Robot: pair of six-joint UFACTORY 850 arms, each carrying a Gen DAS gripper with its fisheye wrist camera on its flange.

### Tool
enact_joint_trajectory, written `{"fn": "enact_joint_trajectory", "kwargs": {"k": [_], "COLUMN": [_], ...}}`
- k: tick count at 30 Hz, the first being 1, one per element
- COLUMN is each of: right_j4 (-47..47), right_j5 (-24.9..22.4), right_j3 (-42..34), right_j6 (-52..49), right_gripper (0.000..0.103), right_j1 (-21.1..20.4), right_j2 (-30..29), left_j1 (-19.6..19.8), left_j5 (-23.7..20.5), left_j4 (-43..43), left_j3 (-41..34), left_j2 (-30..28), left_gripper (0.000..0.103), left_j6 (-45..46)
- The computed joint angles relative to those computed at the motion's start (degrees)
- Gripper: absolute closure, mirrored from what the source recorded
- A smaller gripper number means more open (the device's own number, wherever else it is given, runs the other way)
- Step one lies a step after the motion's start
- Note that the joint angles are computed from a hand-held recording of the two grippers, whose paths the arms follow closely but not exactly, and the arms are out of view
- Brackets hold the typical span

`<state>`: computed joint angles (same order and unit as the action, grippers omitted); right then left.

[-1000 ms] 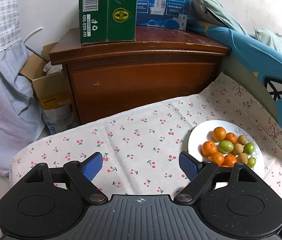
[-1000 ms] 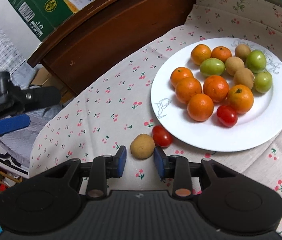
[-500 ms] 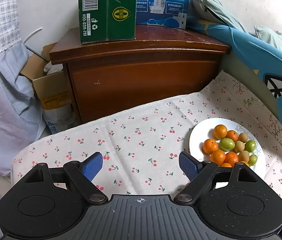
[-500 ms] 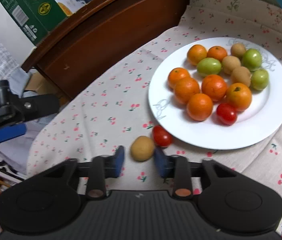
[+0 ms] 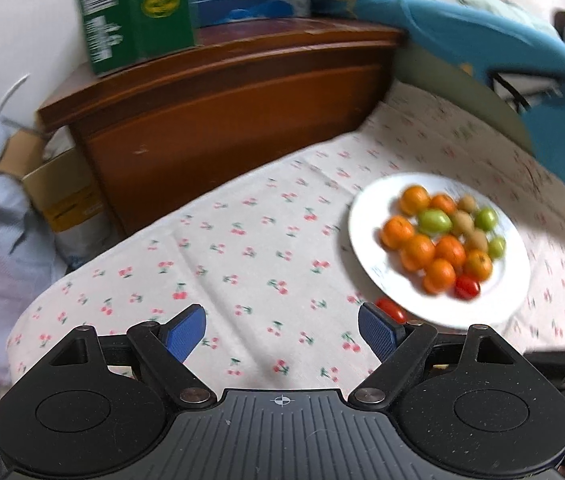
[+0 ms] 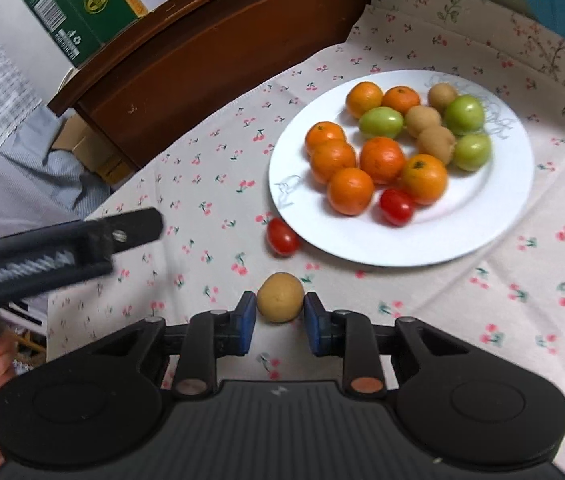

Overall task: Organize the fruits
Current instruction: 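Close the right gripper on a brown pear while the left gripper grasps a red cherry tomato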

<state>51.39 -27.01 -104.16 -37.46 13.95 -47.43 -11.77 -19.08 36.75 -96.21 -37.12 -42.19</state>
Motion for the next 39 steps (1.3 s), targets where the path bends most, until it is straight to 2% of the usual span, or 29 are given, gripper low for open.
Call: {"fn": "enact_joint_trajectory", "kwargs": {"k": [7,9,12,16,18,20,23,26,28,34,37,39], "right_j4": [3.9,2.9,2.0,2.0,2.0,2.1,2.2,2.3,2.3,2.5,2.7,2.8], "right_j5": [1.2,0.8,0.1,-0.2,-0.1,-0.4,-0.7,-1.1,-1.2,-1.2,-1.2,-1.0], "right_j3": [4.8,4.8,4.8,4.7,4.7,4.5,4.4,4.1,4.0,4.0,4.1,4.3], "right_j6": [-8.5,-7.3,-5.7,-4.7,-4.4,-4.1,-3.9,-3.5,-3.4,-3.2,-3.4,-3.6], "right_gripper": [0.077,0.077,0.077,0.077,0.077,0.077,0.077,0.077,0.077,0.077,0.077,0.077], "right_j1": [-1.8,-2.3,-3.0,-3.7,-3.9,-4.1,-4.2,-4.4,-4.5,-4.5,-4.5,-4.5], "right_j2": [3.3,3.2,3.1,3.0,3.0,2.9,2.8,2.7,2.6,2.6,2.7,2.8], "left_j1": [-0.4,-0.5,-0.2,-0.2,0.1,0.4,0.3,0.4,0.6,1.3,1.6,1.8], "left_j5": [3.2,3.7,3.9,4.8,5.1,4.6,2.9,1.8,1.3,0.8,0.1,-0.3], "left_j4": [-11.0,-13.2,-23.0,-26.1,-32.4,-40.8,-42.7,-46.0,-50.5,-57.7,-62.1,-64.1], "left_j3": [0.1,-0.4,-1.7,-2.9,-3.9,-5.2,-7.7,-9.2,-9.8,-10.2,-10.5,-10.6], "left_j2": [-1.2,-1.9,-3.1,-4.6,-5.5,-6.4,-8.3,-9.5,-10.0,-10.3,-10.5,-10.6], "left_gripper": [0.018,0.018,0.018,0.02,0.024,0.034,0.047,0.054,0.058,0.059,0.066,0.067], "left_j6": [17.6,21.5,31.9,36.2,42.3,50.7,53.7,58.2,62.9,71.1,76.8,79.4]}}
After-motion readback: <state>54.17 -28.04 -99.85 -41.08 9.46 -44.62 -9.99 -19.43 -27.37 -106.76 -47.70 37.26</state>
